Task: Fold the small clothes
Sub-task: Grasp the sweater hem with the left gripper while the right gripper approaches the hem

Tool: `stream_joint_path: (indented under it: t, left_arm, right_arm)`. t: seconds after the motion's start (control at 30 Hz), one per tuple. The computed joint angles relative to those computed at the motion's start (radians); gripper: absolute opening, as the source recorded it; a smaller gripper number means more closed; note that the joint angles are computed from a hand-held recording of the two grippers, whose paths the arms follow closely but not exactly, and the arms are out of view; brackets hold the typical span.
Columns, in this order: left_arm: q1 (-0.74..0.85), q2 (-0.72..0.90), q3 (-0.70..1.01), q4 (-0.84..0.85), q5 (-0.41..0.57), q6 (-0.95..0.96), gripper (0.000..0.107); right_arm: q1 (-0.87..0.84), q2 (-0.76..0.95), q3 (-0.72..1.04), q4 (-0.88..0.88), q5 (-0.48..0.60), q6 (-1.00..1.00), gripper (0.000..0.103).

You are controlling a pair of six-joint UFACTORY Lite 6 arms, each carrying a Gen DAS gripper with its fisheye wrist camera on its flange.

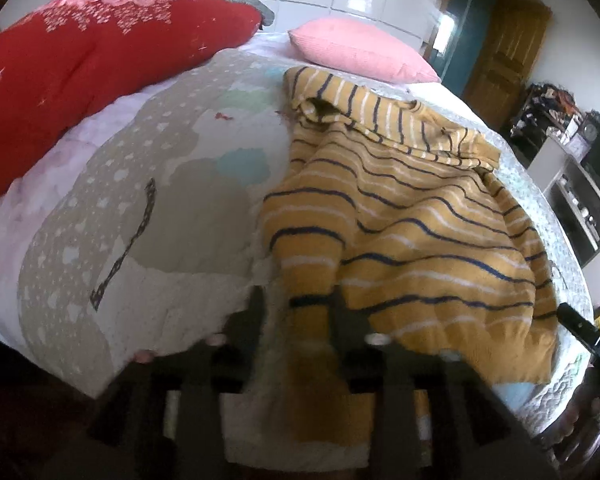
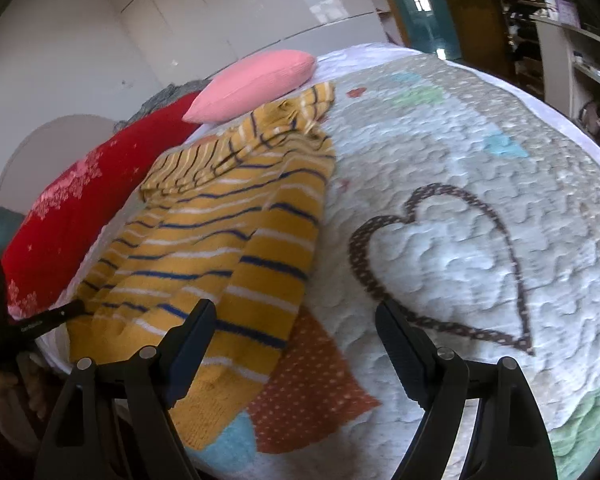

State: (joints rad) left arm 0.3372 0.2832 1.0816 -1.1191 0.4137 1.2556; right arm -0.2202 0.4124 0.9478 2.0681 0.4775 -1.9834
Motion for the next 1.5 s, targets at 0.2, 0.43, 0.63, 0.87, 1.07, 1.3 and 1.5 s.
stream_joint_path:
  t: [0.2,0.43,0.63,0.87,1.07,1.3,1.5]
  left_arm:
    - [0.041,0.056,0.018,-0.081,0.102,0.069,0.072]
    - [-0.041,0.057,-0.005,-0.109,-0.021,0.05,0.081]
    - [-0.069,0.054,-0.008,-0.069,-0.065,0.022,0.084]
    - [-0.064,0.07,0.018,-0.035,-0.038,-0.027,0.088]
    - [-0.054,0.068,0.009,-0.074,-0.019,0.027,0.091]
    - [-0.102,0.057,-0.022,-0.091,-0.096,0.098,0.097]
    - [-0.09,0.071,0.006,-0.047,-0.069,0.002,0.098]
  right_arm:
    - [0.014,0.023,0.008,-0.05,0.043,0.05,0.086]
    - [0.034,0.036,-0.005,0.018,0.041,-0.019,0.087]
    - [0.003,0.055,-0.008,0.002,0.099,0.002,0.088]
    - [0.008,0.06,-0.016,0.029,0.125,-0.046,0.094]
    - [-0.038,0.079,0.0,-0.061,0.191,0.045,0.094]
    - [-0.029,0.073,-0.009,-0.038,0.176,0.014,0.094]
    - [-0.046,0.089,0.018,-0.095,0.194,0.092,0.094]
